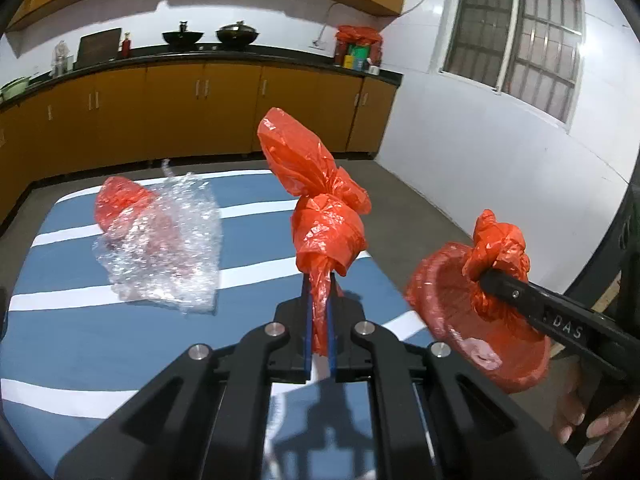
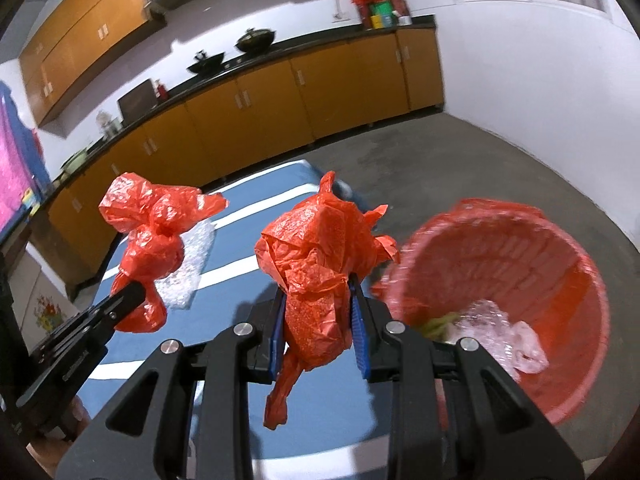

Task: Collect trash
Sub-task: 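Carry the red bags to the wastebasket and open the left tool while the right tool lowers its bag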

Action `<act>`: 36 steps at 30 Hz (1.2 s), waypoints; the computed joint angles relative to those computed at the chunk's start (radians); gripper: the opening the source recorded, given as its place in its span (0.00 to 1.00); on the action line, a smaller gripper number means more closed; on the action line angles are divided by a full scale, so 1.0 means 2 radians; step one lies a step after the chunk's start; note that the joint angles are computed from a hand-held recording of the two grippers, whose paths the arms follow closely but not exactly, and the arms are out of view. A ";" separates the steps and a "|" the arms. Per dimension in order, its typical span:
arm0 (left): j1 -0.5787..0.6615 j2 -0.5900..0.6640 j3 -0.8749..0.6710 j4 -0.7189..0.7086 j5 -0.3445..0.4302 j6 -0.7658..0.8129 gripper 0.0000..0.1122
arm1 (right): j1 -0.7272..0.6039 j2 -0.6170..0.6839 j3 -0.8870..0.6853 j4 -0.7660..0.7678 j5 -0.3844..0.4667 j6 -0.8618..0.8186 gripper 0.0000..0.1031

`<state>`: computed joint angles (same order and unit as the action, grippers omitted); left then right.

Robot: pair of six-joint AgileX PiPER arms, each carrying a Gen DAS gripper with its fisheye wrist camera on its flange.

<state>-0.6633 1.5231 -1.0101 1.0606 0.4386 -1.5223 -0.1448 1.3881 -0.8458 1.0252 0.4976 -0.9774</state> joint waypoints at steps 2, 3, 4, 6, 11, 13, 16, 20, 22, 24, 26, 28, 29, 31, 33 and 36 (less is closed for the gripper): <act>-0.014 0.003 -0.009 -0.003 0.005 0.000 0.06 | -0.027 -0.007 0.006 0.009 0.010 -0.013 0.28; -0.017 0.004 -0.012 -0.005 0.004 0.003 0.06 | -0.037 -0.010 0.008 0.012 0.014 -0.018 0.28; -0.022 0.006 -0.017 -0.006 0.006 0.003 0.06 | -0.051 -0.012 0.010 0.017 0.019 -0.025 0.28; -0.030 0.008 -0.023 -0.008 0.008 0.007 0.06 | -0.074 -0.015 0.012 0.025 0.029 -0.036 0.28; -0.049 0.023 -0.048 -0.024 0.004 0.025 0.06 | -0.128 -0.018 0.014 0.038 0.050 -0.055 0.28; -0.052 0.030 -0.057 -0.032 0.000 0.033 0.06 | -0.145 -0.019 0.015 0.041 0.057 -0.061 0.28; -0.062 0.044 -0.074 -0.041 0.000 0.044 0.06 | -0.168 -0.018 0.016 0.046 0.065 -0.071 0.28; -0.073 0.066 -0.101 -0.059 -0.003 0.067 0.06 | -0.188 -0.016 0.016 0.049 0.068 -0.077 0.28; -0.077 0.076 -0.115 -0.071 -0.006 0.080 0.06 | -0.195 -0.018 0.017 0.047 0.065 -0.077 0.28; -0.077 0.088 -0.129 -0.093 -0.012 0.100 0.06 | -0.200 -0.020 0.017 0.044 0.064 -0.075 0.28; -0.079 0.100 -0.145 -0.116 -0.020 0.121 0.06 | -0.208 -0.022 0.017 0.043 0.058 -0.075 0.28; -0.080 0.109 -0.157 -0.137 -0.026 0.142 0.06 | -0.215 -0.024 0.015 0.042 0.055 -0.074 0.28; -0.082 0.115 -0.165 -0.148 -0.028 0.153 0.06 | -0.219 -0.024 0.014 0.042 0.054 -0.074 0.28; -0.083 0.127 -0.182 -0.167 -0.033 0.175 0.06 | -0.229 -0.026 0.013 0.042 0.055 -0.078 0.28; -0.085 0.139 -0.199 -0.188 -0.037 0.197 0.06 | -0.230 -0.026 0.011 0.038 0.051 -0.076 0.28; -0.084 0.158 -0.225 -0.229 -0.038 0.240 0.06 | -0.226 -0.023 0.003 0.023 0.039 -0.068 0.28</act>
<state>-0.8317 1.8388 -1.4602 0.6034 0.3631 -1.0432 -0.5968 1.3420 -0.8406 1.0703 0.5762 -1.1125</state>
